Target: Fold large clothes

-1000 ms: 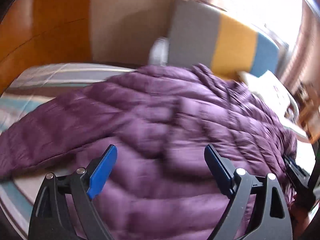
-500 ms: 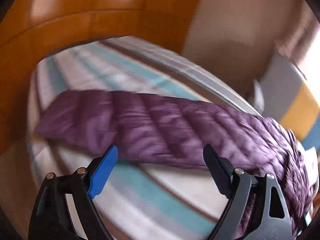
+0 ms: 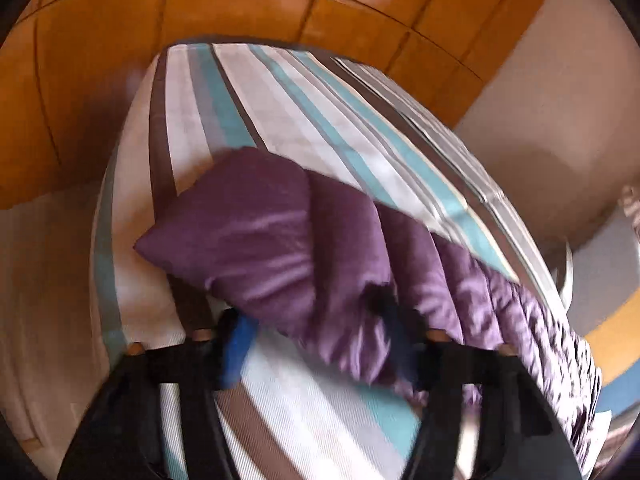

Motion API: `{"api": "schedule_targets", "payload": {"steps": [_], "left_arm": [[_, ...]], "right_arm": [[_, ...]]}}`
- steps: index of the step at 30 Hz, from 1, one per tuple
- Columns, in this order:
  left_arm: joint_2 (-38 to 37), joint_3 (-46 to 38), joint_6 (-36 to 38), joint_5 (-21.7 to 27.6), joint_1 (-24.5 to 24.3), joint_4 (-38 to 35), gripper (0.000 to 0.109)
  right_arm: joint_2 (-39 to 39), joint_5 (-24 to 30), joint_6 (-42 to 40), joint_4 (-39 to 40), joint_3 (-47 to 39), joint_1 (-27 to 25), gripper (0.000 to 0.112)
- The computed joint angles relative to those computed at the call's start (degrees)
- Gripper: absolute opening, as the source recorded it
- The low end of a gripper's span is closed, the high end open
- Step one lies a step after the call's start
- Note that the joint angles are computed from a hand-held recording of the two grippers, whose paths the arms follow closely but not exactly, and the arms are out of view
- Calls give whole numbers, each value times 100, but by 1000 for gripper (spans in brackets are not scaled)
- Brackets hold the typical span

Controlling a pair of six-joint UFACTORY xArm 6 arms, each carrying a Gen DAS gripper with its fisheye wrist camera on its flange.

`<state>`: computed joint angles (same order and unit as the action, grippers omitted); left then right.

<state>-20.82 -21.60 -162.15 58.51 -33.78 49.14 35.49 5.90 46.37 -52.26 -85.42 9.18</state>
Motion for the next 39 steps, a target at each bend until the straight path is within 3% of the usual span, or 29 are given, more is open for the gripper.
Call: {"api": "schedule_targets", "payload": {"steps": [2,3,4,10,14,19,22,27,39], "left_arm": [[-28,33,-21,-50,134,81,29],[-30,27,-69,-70,148,184,15],[20,-23,8,-145,230,267,10],[756,-1223,639,1035,-325,410,7],[1295,-2050,1300,1299,-567,951,7],[2098,-3083,2374,588,-580,1927,7],[2709,-3835,3171,343,-615,2101,7],[3655,-5096,4242,-23,-594,1995,7],[5976,-8182,5993,-544,-784,1156,7]], "right_arm": [[-1,-5,12,-11,2,-2,24],[-1,-4,-7,8,3,-1,24],[-1,-4,-7,8,3,-1,24],[-2,-7,-13,16,8,-1,24],[-19,-26,-68,92,31,0,24],[-16,-30,-88,117,29,0,24],[-10,-32,-109,141,23,-1,24],[-14,-64,-194,244,39,-11,24],[-14,-86,-251,308,50,-21,24]]}}
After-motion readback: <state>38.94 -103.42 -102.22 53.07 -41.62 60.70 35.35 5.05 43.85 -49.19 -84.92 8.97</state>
